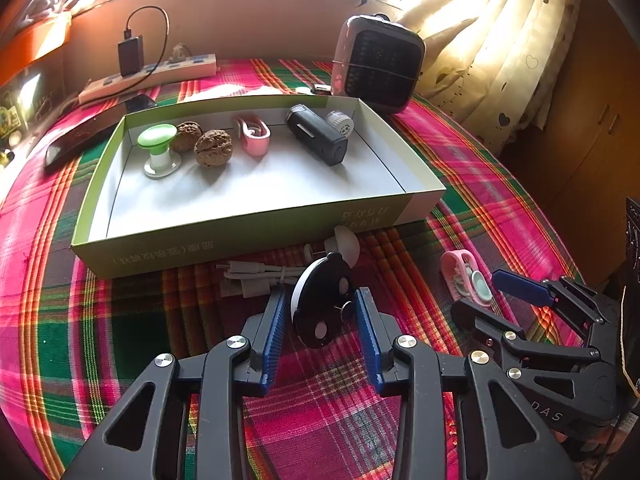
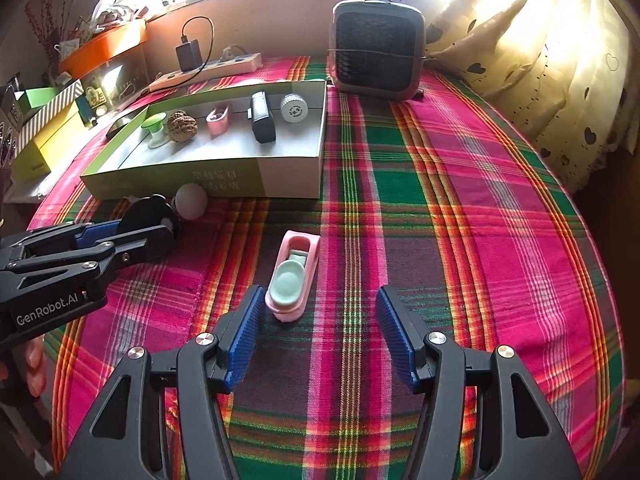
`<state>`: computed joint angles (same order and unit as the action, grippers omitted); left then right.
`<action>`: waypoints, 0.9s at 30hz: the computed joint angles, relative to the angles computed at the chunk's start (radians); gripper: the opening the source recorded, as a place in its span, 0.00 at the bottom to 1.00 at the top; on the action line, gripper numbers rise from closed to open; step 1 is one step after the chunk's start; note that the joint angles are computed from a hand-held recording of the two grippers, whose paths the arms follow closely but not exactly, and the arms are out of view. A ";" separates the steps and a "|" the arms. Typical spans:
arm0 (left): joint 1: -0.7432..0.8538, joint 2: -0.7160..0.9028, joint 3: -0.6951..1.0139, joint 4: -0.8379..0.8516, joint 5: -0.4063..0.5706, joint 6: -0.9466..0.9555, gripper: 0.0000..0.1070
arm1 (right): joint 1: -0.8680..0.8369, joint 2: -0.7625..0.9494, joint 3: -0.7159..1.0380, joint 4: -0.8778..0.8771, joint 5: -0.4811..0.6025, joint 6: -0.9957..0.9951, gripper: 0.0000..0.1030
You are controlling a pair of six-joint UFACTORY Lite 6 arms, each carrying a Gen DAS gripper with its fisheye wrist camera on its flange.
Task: Organize objects
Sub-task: 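Close right tool on the pink clip while left tool holds the black disc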
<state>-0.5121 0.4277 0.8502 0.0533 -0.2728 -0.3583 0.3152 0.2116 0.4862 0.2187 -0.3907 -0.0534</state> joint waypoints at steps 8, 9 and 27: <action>-0.006 -0.003 -0.001 -0.045 0.001 0.038 0.28 | 0.023 0.056 0.059 0.101 -0.006 -0.077 0.57; -0.007 -0.004 0.000 -0.059 0.004 0.050 0.27 | 0.024 0.056 0.060 0.106 -0.005 -0.080 0.57; -0.012 -0.006 -0.012 -0.100 -0.009 0.081 0.26 | 0.001 0.040 0.044 0.101 -0.016 -0.067 0.20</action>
<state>-0.5243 0.4216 0.8386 -0.0471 -0.2814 -0.2771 0.3161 0.2512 0.5303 0.3199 -0.4063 -0.1200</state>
